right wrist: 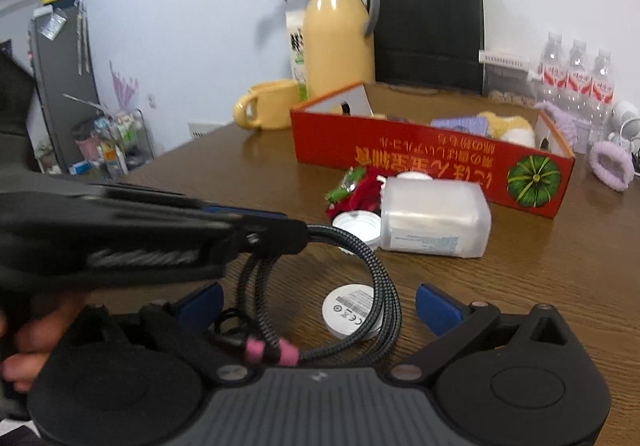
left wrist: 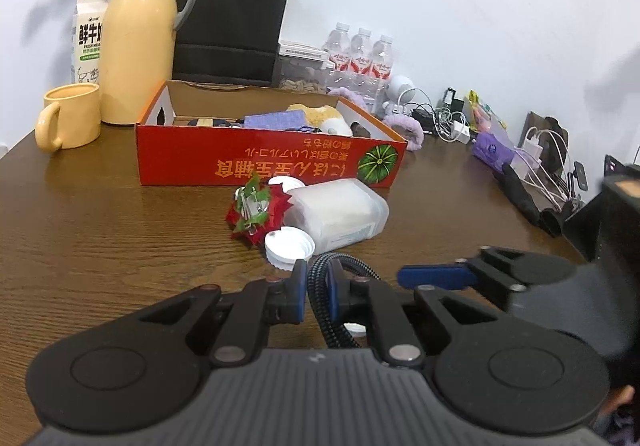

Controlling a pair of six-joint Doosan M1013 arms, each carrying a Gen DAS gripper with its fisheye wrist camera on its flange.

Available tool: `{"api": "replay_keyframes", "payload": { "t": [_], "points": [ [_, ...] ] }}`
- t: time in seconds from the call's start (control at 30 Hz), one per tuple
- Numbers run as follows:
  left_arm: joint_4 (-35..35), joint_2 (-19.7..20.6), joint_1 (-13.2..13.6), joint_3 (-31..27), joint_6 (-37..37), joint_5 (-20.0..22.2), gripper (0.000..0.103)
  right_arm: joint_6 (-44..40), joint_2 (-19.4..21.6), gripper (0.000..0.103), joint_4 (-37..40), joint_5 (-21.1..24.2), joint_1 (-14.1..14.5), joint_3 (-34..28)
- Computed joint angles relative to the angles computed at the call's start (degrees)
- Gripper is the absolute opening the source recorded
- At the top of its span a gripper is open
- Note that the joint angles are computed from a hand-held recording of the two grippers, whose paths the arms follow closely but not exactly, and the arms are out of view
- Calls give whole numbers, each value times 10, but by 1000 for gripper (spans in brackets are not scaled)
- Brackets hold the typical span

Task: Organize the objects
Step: 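Lift the braided cable off the table with the right gripper, then grasp the round white puck with the left gripper while the right gripper holds the braided cable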

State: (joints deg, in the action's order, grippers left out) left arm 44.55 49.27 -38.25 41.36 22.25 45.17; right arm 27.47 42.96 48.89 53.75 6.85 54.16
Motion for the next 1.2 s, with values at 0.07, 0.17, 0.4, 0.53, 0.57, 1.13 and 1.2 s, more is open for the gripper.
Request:
{"api": "replay_keyframes", "payload": {
  "t": [0.07, 0.17, 0.4, 0.53, 0.57, 1.13, 1.2],
  "points": [
    [4, -2, -1, 4, 0, 0, 11, 17, 4, 99, -13, 4, 2, -5],
    [7, -4, -1, 7, -3, 1, 11, 7, 3, 92, -2, 13, 0, -2],
    [110, -15, -14, 28, -99, 26, 103, -25, -15, 91, 6, -24, -1, 29],
    [130, -18, -15, 28, -130, 53, 103, -29, -23, 90, 11, -46, -6, 42],
    [128, -16, -15, 23, -130, 66, 103, -32, -25, 90, 13, -52, -7, 45],
    [-11, 73, -14, -147, 41, 198, 103, -43, -25, 90, 43, -100, -35, 40],
    [-24, 92, -14, -184, 64, 215, 103, -44, -23, 90, 47, -101, -38, 37]
  ]
}}
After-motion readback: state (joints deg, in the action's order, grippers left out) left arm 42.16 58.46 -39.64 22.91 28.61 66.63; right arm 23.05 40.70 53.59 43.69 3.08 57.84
